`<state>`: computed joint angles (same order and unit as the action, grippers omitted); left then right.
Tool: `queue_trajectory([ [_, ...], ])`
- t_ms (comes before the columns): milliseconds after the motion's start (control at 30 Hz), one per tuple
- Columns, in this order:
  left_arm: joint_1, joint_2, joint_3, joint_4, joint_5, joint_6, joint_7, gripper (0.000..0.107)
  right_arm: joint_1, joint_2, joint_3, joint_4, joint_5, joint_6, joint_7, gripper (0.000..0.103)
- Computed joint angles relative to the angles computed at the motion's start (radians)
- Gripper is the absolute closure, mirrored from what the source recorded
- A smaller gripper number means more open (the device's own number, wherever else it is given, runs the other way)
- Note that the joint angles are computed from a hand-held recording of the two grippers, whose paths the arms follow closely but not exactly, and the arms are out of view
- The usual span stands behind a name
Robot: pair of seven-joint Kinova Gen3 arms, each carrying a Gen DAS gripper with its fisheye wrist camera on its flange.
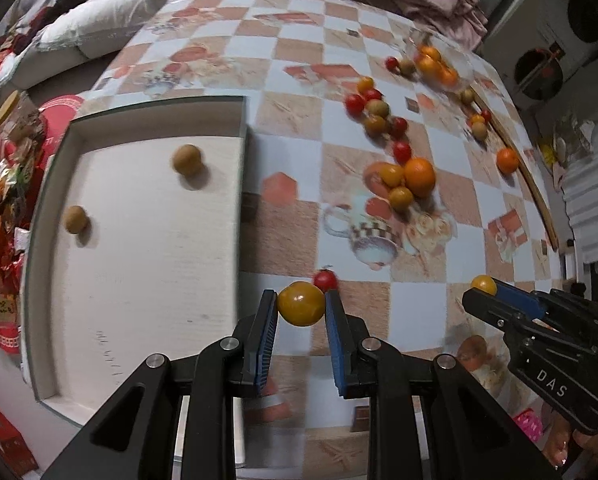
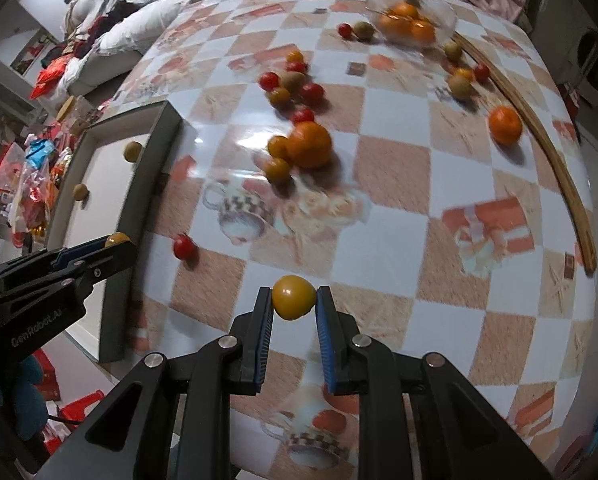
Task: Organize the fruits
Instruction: 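Carry both yellow tomatoes into the white tray and open both tools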
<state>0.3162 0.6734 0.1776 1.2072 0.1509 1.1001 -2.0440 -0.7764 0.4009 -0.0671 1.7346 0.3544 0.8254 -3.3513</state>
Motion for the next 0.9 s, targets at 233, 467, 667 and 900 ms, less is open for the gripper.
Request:
queue_trajectory([
  [233, -0.045, 0.005, -0.019, -0.023, 0.006, -0.014, 0.015, 0.082, 0.028, 0.045, 0.001, -0.103, 0.001, 0.019, 0.11, 0.08],
  [467, -0.086, 0.028, -0.045, -0.057, -0.013, -0.034, 0.046, 0.082, 0.056, 0.118, 0.015, -0.238, -0.02, 0.018, 0.255, 0.08],
  [667, -0.111, 0.061, -0.066, -0.081, -0.042, -0.06, 0.072, 0.082, 0.083, 0.193, 0.023, -0.37, -0.064, 0.019, 0.399, 0.08],
  [900, -0.125, 0.108, -0.081, -0.122, -0.069, -0.076, 0.113, 0.082, 0.129, 0.305, 0.02, -0.549, -0.146, 0.04, 0.578, 0.08],
])
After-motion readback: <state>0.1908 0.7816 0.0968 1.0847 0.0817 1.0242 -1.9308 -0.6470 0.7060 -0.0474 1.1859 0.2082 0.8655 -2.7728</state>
